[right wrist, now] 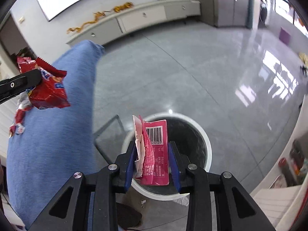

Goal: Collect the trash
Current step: 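Move both tools over the bin and open them to drop the wrappers, then grasp the purple bag with the right tool while the left tool grasps a red wrapper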

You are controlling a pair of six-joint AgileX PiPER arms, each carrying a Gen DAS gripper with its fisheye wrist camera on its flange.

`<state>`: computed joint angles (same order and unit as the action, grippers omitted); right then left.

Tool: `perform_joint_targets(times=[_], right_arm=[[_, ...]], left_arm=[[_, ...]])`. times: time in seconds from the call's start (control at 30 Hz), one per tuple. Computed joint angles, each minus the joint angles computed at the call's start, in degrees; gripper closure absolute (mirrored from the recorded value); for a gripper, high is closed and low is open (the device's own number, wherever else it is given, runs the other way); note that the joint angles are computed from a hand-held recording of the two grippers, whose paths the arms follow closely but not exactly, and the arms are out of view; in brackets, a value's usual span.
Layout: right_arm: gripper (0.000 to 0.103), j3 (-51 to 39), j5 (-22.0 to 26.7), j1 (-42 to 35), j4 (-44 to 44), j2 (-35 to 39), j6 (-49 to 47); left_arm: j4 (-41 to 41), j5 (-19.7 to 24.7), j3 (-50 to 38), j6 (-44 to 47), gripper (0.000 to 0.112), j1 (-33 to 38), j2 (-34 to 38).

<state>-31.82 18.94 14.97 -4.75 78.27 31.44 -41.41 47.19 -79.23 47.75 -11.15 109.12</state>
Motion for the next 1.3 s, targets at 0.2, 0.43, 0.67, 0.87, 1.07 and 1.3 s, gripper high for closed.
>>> perform_joint_targets(times=[0.2, 0.43, 0.67, 0.87, 1.07, 1.3], right_arm=[[0.063, 2.75, -6.05, -6.67, 13.35, 6.37, -14.68], [0.058, 5.15, -7.75, -9.52, 15.97, 7.01, -17.60], [0.058, 6.43, -4.80, -6.46, 0.16, 0.17, -0.12], [0.058, 1.28, 3.87, 3.12, -11.62, -5.45, 15.81], [0.058, -9.45, 13.29, 18.87, -22.36, -4.42, 30.41], [0.058, -24.92, 20.65, 32.03, -27.16, 2.21, 33.48]], left_arm=[[4.92, -0.54, -4.70, -9.06, 0.072, -7.25, 7.61], [5.70, -1.63, -5.75, -12.92, 0.064, -10.94, 11.26], [2.33, -5.78, 0.75, -8.91, 0.063, -9.89, 5.87], [-5.33, -10.80, 11.21, 0.97, 0.063, -4.95, -4.57], [-3.78, -9.43, 16.93, 7.00, 0.063, 5.90, -13.60], [-6.66, 1.96, 14.95, 19.04, 0.062, 34.75, -17.64]])
